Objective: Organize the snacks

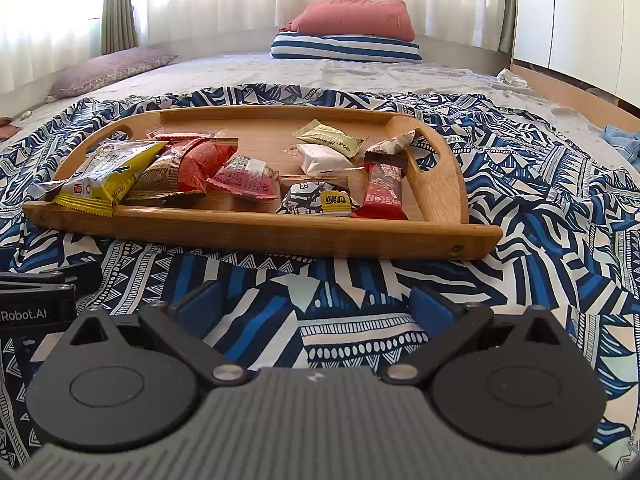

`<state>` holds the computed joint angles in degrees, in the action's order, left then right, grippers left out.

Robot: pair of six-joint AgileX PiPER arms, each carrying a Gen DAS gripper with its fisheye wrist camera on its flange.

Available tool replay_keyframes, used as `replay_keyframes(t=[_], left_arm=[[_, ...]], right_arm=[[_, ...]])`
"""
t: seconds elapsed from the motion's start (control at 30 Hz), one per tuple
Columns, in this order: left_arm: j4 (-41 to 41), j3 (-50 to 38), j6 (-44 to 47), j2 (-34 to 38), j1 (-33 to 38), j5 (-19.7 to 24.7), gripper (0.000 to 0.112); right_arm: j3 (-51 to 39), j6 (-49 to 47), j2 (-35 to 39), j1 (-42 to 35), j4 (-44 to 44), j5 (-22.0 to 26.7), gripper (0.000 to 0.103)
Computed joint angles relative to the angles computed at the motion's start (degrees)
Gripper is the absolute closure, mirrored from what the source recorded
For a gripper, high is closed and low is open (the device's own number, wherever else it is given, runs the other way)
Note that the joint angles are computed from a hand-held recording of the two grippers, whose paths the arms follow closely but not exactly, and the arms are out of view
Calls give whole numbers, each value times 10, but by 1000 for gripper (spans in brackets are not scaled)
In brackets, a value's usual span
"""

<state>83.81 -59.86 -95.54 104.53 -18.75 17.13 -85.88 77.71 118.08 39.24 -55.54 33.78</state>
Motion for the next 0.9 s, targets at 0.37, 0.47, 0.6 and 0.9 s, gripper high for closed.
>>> replay_keyframes(t=[0.37, 0.47, 0.6, 0.9], left_arm=[[4, 0, -4, 0, 0, 0, 9], [7, 2, -8, 0, 0, 0, 9], [8, 2, -8, -1, 0, 0, 9], [6, 1, -6, -1, 0, 0, 9]], right_arm=[[0, 1, 0, 0, -1, 0, 0], [1, 1, 0, 1, -1, 0, 0], [1, 2, 0, 1, -1, 0, 0], [1, 3, 0, 1, -3, 0, 0]])
